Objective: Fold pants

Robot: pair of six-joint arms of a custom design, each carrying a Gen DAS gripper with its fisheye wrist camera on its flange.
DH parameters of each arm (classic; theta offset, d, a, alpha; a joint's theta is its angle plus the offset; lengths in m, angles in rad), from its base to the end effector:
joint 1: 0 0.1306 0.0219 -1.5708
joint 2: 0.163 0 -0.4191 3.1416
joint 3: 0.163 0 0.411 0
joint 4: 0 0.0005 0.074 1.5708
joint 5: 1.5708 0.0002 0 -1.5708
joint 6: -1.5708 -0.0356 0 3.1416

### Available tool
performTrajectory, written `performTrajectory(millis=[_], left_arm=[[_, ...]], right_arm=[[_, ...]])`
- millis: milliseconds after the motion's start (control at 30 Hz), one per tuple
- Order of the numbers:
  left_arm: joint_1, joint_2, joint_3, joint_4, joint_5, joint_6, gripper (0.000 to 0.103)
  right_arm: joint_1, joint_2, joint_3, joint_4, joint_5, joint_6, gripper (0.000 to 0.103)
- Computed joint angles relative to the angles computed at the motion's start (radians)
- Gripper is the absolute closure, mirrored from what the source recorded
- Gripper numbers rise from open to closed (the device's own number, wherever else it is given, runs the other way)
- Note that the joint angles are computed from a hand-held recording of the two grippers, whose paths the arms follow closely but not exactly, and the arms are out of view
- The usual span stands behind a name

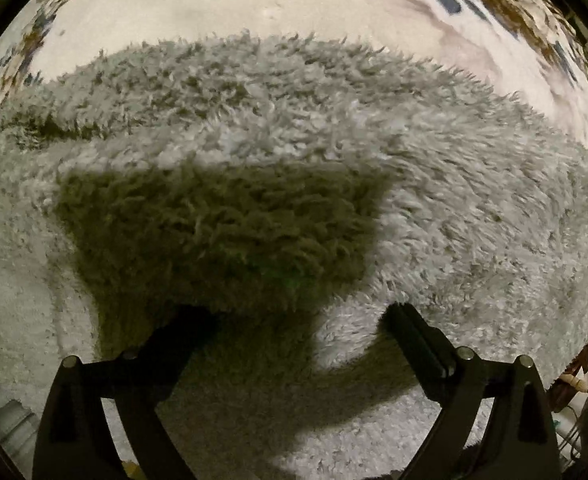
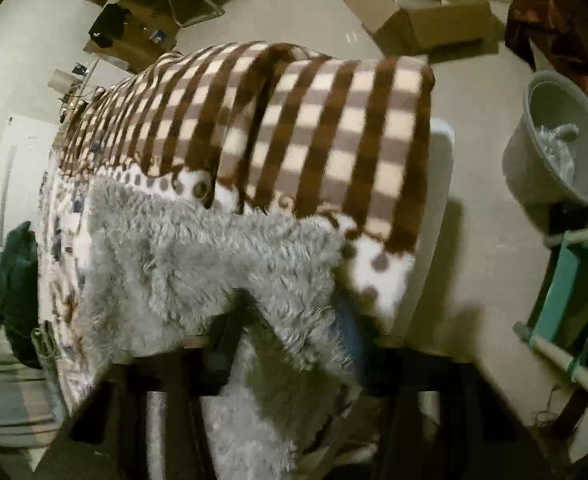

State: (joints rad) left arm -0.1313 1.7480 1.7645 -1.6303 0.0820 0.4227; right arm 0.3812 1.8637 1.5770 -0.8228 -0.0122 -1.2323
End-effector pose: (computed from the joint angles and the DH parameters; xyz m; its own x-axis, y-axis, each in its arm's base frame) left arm 0.5624 -0.0777 0.4231 -0.9554 -0.2862 0.0728 -0.2905 0.9552 -0.0570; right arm 0.6027 0.2415 0.2924 -0.6317 0.7630 -0.1375 0.6588 0.6218 0.4235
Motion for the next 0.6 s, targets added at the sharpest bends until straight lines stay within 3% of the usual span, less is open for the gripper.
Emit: performTrajectory(millis=[67, 133, 167, 233, 267, 300, 367, 533, 567, 600], left_arm=[[-0.001, 0.019, 0.039, -0.004, -0.007, -0.003, 0.008], [0.004, 0.021, 0.056, -0.017, -0.004, -0.020, 0.008], [0.004, 0.026, 0.062, -0.023, -0.005, -0.024, 0.008], [0.003, 0.038, 0.063, -0.030, -0.011, -0.029, 0.008], [-0.005, 0.036, 0.051, -0.026, -0.011, -0.022, 0.008], [-0.007, 0.039, 0.044, -0.020, -0.012, -0.021, 0.007], [-0.009, 0.054, 0.050, -0.008, -0.013, -0.022, 0.003], [-0.017, 0.076, 0.048, 0.027, -0.007, -0.011, 0.000], [-0.015, 0.075, 0.045, 0.035, -0.001, -0.010, 0.000], [-0.011, 0.068, 0.031, 0.045, 0.000, -0.016, 0.000]], right_arm=[[0.019, -0.004, 0.047, -0.083, 0.100, 0.060, 0.091], [0.030, -0.022, 0.063, -0.134, 0.149, 0.053, 0.094], [0.030, -0.035, 0.048, -0.127, 0.145, 0.044, 0.094], [0.017, -0.050, 0.012, -0.102, 0.052, 0.009, 0.086], [0.007, -0.059, -0.020, -0.071, -0.016, -0.021, 0.073], [0.001, -0.084, -0.078, 0.011, -0.073, -0.070, 0.056], [0.002, -0.124, -0.172, 0.157, -0.113, -0.143, 0.045], [0.020, -0.097, -0.266, 0.429, -0.187, -0.197, 0.045], [0.029, -0.091, -0.266, 0.453, -0.158, -0.198, 0.047], [0.041, -0.089, -0.263, 0.474, -0.112, -0.196, 0.058]])
